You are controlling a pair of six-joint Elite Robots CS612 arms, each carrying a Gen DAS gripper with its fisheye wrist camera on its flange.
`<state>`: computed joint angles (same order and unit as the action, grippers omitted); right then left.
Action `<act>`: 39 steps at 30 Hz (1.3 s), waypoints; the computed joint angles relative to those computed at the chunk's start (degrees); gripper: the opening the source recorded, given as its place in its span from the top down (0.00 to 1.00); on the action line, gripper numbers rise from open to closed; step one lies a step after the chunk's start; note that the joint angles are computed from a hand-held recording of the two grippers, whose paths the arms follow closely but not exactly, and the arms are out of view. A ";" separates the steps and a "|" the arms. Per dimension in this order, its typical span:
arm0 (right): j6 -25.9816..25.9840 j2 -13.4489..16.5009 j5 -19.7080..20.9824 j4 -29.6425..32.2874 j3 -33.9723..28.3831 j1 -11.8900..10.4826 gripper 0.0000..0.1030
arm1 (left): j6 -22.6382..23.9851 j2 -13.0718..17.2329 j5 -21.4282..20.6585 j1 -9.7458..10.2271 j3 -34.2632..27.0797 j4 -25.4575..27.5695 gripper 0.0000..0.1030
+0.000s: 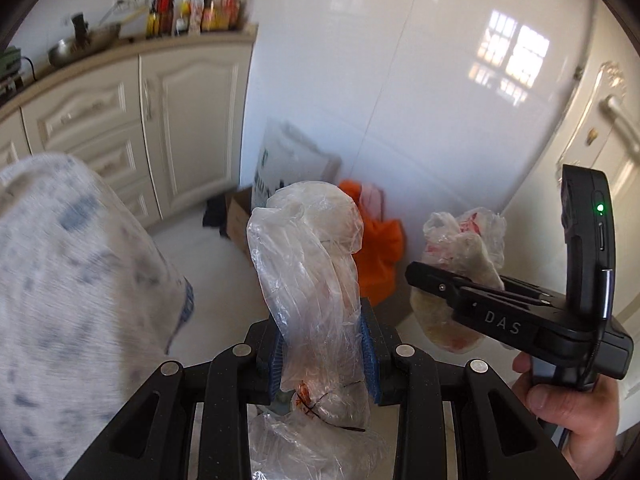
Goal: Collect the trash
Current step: 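Open both grippers to drop the plastic bags into the bin, then return both tools to the table above the remaining trash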
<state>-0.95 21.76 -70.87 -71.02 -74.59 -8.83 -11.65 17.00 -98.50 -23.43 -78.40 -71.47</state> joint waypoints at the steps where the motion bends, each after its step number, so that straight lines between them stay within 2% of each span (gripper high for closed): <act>1: 0.23 -0.11 0.00 0.06 0.82 0.13 0.62 | -0.22 -0.18 -0.05 -0.21 1.12 0.29 0.72; 3: 0.50 0.14 0.28 0.76 1.55 0.04 0.62 | -0.57 -0.56 -0.27 -0.44 3.14 1.16 0.72; 10: 1.70 0.26 0.77 1.40 4.14 -0.18 0.62 | -1.99 -3.42 -1.25 -1.96 12.42 -0.73 0.70; 12: 2.15 0.20 1.05 1.61 5.05 -0.24 0.61 | -2.03 -4.20 -1.96 -1.81 14.84 -1.18 0.68; 14: 2.73 0.14 0.86 1.74 6.00 -0.11 0.59 | -2.64 -4.31 -1.35 -2.02 15.84 -0.82 0.63; 17: 3.68 0.15 0.82 2.18 6.85 -0.08 0.54 | -3.74 -4.52 0.01 -2.08 16.75 -0.85 0.43; 18: 3.88 0.27 0.94 2.27 6.90 -0.13 0.44 | -4.12 -4.48 0.87 -2.12 16.76 -1.02 0.34; 19: 4.39 0.41 0.88 2.23 6.84 -0.20 0.28 | -4.38 -4.43 1.49 -2.22 16.42 -1.05 0.29; 22: 5.63 0.76 1.16 1.89 6.42 -0.38 0.14 | -4.48 -4.15 4.26 -2.61 15.85 -1.37 0.17; 23: 6.08 0.80 0.84 1.95 6.30 -0.41 0.10 | -4.46 -4.01 5.20 -2.77 15.55 -1.33 0.16; 24: 6.44 0.86 0.52 1.95 6.07 -0.41 0.00 | -4.52 -4.07 6.04 -2.99 15.51 -1.34 0.14; 28: 6.66 0.88 -0.99 2.28 5.42 -0.35 0.00 | -4.66 -3.34 7.19 -3.48 13.93 -1.27 0.10; 39: 7.42 0.41 -2.22 1.68 2.02 -0.09 0.00 | -4.23 -2.13 7.08 -3.88 6.80 -0.25 0.09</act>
<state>6.48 22.17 -73.09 -69.34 -72.57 -8.92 -15.87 14.86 -91.41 -27.31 -71.61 -71.73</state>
